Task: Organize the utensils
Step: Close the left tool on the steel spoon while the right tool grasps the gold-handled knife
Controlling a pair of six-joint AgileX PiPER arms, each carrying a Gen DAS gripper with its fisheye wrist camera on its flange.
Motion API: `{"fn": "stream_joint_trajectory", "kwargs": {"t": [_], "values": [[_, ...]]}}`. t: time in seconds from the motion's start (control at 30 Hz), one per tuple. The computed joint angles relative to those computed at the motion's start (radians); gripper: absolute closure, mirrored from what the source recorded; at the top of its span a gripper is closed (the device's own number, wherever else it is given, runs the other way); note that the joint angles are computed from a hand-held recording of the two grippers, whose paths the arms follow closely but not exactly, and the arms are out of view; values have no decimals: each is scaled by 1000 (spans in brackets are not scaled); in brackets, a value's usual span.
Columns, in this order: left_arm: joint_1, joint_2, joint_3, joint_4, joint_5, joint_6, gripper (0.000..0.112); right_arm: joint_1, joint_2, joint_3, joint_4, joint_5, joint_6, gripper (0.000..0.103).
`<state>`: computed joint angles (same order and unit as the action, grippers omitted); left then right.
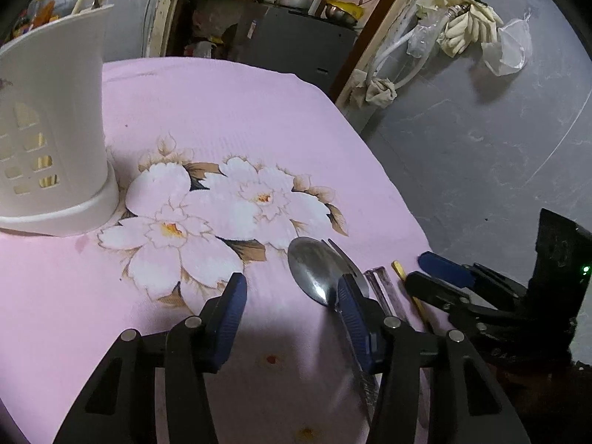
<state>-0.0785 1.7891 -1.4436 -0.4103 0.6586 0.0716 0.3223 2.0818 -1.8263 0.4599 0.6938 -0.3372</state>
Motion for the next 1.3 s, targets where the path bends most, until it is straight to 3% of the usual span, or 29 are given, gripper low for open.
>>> {"fn": "stream_joint_trajectory", "kwargs": {"t": [0.23,0.43,0.6,0.67,0.73,0.87,1.07,1.3], "values": [[13,16,-28,-80,73,53,68,14,1,-26,-105,31,30,71],[-39,49,-95,62,107,-19,68,10,-4,-28,-125,37,27,75],[-44,79,-152,78,152,-20,68,2,-5,-30,-123,44,14,80],[-43,94,-184,77,184,-12,74,-2,-2,-40,-122,59,15,81],[-27,103,-204,31,218,23,85,-7,10,-68,-119,92,27,82],[13,118,-215,-55,261,75,90,-16,38,-125,-113,156,53,83],[62,121,-194,-177,321,125,103,-13,28,-126,-135,184,82,93],[59,116,-174,-206,339,114,102,-38,54,-175,-86,258,105,93]]}}
